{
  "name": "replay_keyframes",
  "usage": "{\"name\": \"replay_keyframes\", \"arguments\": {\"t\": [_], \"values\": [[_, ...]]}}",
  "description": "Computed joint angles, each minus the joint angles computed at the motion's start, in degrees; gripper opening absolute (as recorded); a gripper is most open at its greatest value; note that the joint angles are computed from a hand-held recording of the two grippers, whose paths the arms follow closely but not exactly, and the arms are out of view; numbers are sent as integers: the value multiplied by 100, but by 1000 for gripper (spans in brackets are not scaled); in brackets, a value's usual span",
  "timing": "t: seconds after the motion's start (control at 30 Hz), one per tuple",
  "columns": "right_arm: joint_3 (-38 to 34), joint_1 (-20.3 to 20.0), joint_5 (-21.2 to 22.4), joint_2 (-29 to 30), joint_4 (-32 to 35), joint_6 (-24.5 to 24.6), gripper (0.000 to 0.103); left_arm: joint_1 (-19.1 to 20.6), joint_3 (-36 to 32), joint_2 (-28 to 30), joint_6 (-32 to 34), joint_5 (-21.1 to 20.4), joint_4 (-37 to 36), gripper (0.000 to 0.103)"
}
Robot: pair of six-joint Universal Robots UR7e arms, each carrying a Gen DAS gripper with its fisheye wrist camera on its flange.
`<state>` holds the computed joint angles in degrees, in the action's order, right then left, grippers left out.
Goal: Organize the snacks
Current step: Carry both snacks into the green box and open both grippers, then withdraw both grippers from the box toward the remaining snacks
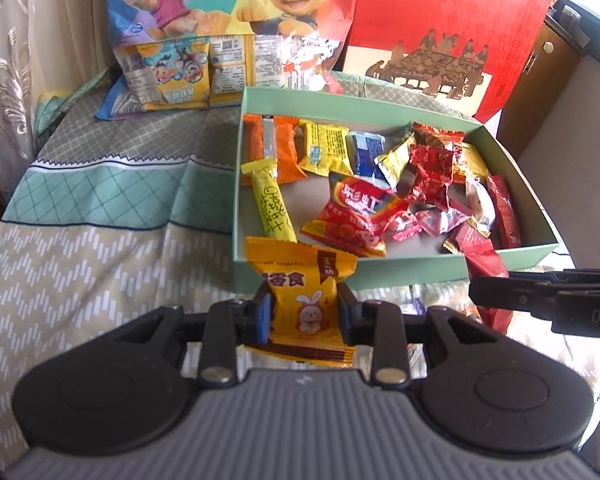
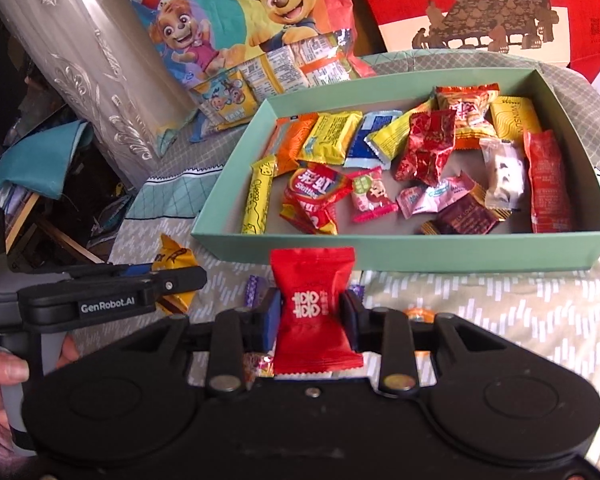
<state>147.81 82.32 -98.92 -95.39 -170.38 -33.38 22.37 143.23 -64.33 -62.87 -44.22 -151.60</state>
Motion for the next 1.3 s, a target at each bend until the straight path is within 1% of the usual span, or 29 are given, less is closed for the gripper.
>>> {"name": "replay_keyframes", "arguments": {"t": [0.1,0.23,0.33,0.47,0.73,1.07,1.1,1.13,1.17,1.2,1.23,1.27,1.3], "values": [[-362,206,-32,471,-212,208,32,360,-325,242,543,128,-353,31],[-936,352,-15,1122,-235,494,32,760,-711,550,1104,204,-702,31],[-1267,413,-89,1536,-307,638,32,1037,-977,777,1412,205,-937,31],[-1592,416,-135,1956,-357,759,32,1263,-1230,995,1677,209,-1064,31],[-1914,405,-136,2390,-315,855,32,1547,-1533,1233,1941,170,-1112,31],[-2008,413,-142,2519,-303,908,32,1661,-1681,1330,2042,200,-1040,32],[-2022,427,-129,2521,-278,919,34,1659,-1712,1327,1990,227,-932,34],[-2019,439,-136,2519,-297,943,36,1651,-1720,1322,1942,256,-867,40],[-2019,443,-102,2491,-288,1006,40,1637,-1727,1301,1833,299,-736,65],[-2017,445,-73,2463,-291,1079,63,1607,-1707,1286,1725,387,-665,88],[-1982,450,-63,2439,-396,1098,87,1568,-1676,1277,1640,493,-628,95],[-1934,456,-53,2417,-536,1068,94,1514,-1631,1243,1499,645,-528,102],[-1890,474,-77,2395,-662,1030,99,1485,-1601,1191,1381,713,-422,103]]}}
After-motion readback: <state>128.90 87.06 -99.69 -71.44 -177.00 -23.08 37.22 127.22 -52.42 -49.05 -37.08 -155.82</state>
